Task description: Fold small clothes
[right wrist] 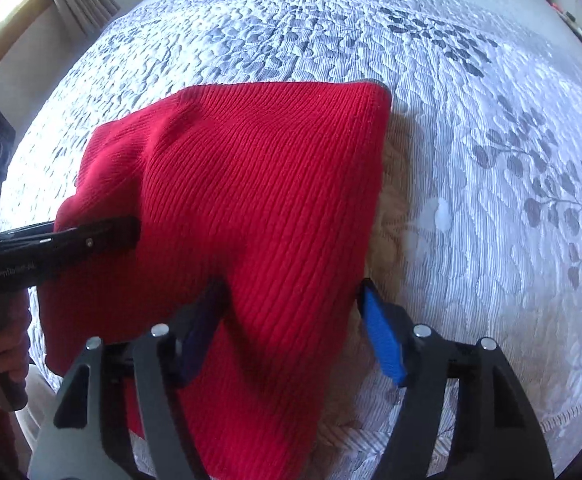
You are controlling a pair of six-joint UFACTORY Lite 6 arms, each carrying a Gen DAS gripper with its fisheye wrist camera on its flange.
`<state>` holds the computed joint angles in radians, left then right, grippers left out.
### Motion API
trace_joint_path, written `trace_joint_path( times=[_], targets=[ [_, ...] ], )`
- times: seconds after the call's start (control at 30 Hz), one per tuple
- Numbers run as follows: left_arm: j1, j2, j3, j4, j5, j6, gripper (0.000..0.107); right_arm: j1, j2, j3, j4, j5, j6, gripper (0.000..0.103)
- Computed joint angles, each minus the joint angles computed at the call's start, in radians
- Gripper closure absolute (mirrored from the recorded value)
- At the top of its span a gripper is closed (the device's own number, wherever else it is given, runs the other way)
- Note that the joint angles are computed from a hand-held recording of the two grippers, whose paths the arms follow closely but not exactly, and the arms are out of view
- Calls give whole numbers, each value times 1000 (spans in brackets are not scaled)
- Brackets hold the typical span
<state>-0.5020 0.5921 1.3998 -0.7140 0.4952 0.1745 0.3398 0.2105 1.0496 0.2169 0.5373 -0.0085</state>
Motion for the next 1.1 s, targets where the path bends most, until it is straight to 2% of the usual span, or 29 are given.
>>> trace_joint_path(
  times=[0.2,0.27,0.57,0.77,1.1],
  targets=[
    [-7,-20,-23,-7,-28,-3,68,41,-46,-31,-99,-30,70,59],
    [-12,-34,-41,-11,-44,-3,68,43,-61,-46,-111,-41,78,62],
    [-41,-107,-78,35,-49,-86,72,-10,-156,-108,32,-31,-80,79],
    [-84,-141,-84,34,-34,-129,72,-121,-232,-151,189,55,-262,82],
    [-203,-150,-84,30,-53,-227,73,-315,-388,-260,279,217,-436,84]
  ],
)
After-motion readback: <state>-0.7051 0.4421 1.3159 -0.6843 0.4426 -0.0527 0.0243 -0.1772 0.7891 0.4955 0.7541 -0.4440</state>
